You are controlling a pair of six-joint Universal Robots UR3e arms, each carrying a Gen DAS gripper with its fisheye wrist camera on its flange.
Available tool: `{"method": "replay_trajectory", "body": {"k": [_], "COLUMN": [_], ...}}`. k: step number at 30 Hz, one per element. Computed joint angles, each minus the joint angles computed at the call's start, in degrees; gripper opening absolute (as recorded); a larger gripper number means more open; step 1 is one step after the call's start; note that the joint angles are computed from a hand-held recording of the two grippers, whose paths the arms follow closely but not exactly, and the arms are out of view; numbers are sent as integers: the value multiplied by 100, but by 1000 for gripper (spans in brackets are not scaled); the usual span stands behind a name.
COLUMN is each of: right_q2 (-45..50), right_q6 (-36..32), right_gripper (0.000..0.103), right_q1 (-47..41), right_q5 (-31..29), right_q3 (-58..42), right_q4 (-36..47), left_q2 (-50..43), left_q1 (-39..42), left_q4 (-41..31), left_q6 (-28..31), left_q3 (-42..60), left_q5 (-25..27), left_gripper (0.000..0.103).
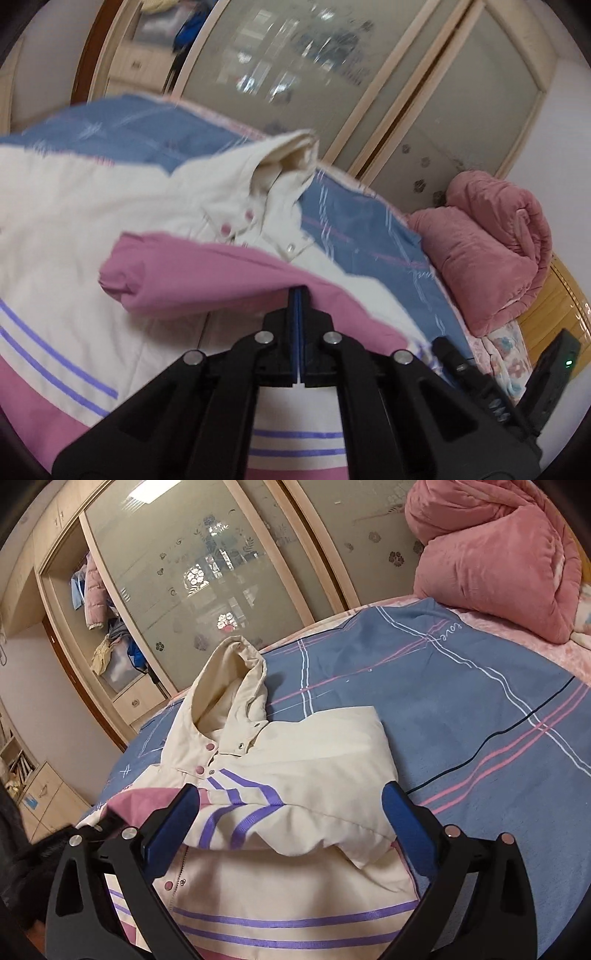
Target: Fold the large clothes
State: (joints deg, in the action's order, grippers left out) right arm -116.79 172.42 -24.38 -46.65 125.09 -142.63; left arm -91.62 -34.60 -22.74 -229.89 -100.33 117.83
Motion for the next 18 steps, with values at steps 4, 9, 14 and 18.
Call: {"method": "replay_trajectory", "body": {"k": [4,9,14,18], "right_q2": [466,838,1747,2183], "right_q6": [310,-266,-180,158], "right_gripper": [99,99,99,101], "right_q1": [1522,2155,2912,3040], "right_q5": [-2619,-3241,-4314,-5124], "right_q3": [-216,-497,-914,-1119], "right_q4": [-1259,-947,-768,-913], "left_q2": [95,250,41,-15], "left_q1": [131,305,389,522], "left_q4": [-164,-500,-666,-470], "left_q6": [127,-25,-133,-254], "left_q3": [26,-257,-350,-582], "left_q5": [28,-338,-619,-917], "left_gripper": [0,4,10,28]}}
